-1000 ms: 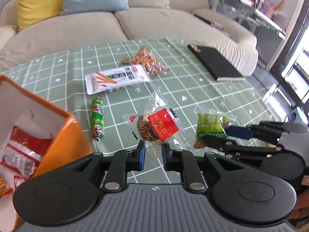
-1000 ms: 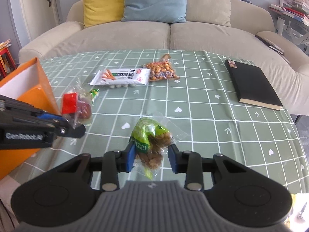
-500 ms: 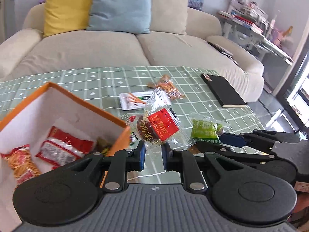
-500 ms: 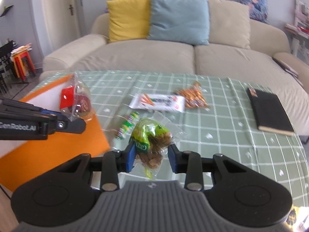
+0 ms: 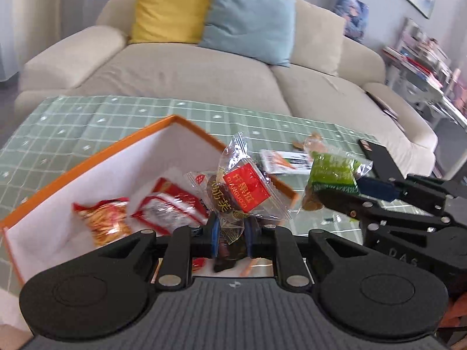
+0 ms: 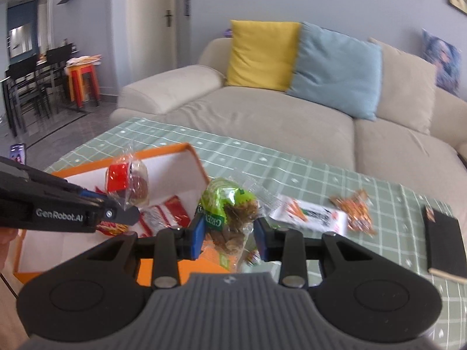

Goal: Organize snacks
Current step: 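Carry both pouches into the orange box and open both tools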

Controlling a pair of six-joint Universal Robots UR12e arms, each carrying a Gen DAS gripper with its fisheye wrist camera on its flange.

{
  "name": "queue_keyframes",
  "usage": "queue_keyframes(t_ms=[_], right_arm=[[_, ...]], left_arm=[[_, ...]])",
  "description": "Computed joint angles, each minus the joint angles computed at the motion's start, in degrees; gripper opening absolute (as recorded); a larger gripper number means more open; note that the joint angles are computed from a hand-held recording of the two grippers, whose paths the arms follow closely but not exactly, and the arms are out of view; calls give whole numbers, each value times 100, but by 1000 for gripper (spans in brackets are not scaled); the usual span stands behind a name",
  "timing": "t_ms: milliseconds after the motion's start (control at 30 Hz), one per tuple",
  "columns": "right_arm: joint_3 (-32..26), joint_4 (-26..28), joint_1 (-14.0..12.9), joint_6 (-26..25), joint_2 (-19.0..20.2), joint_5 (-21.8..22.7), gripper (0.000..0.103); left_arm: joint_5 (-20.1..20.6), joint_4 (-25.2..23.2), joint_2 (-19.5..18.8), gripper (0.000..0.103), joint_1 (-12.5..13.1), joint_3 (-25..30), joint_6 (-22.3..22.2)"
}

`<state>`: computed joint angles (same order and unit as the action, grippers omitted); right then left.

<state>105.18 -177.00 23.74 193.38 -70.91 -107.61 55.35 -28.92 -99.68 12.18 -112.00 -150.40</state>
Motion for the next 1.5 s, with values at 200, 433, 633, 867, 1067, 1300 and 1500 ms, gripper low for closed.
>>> queue_keyframes(t_ms=[200,433,633,867,1067,1300,1500], right_arm=[[-410,154,70,-450,234,196,33],[-928,693,72,-842,494,610,33],[-1446,1646,-2,-1027,728,1143,33],[-2001,2795,-64,-1132,1028,1646,33],[-2254,3328,-70,-1134,1219,1634,33],[-2339,3574,-65,-1146,1329,1512,34],[-2310,3568,-47,-1297,1350,1409,35]], left_arm=[[213,-47,-52,19,160,90,-179],[665,-186,-175,19,251,275,-368],[1093,-811,-328,19,211,565,31],[1758,-1470,-511,19,66,860,568],[2083,-1748,-608,19,-25,985,796],[2668,-1745,-709,19,-209,1022,1016],[2952,-1767,-761,20,-287,1064,1079]])
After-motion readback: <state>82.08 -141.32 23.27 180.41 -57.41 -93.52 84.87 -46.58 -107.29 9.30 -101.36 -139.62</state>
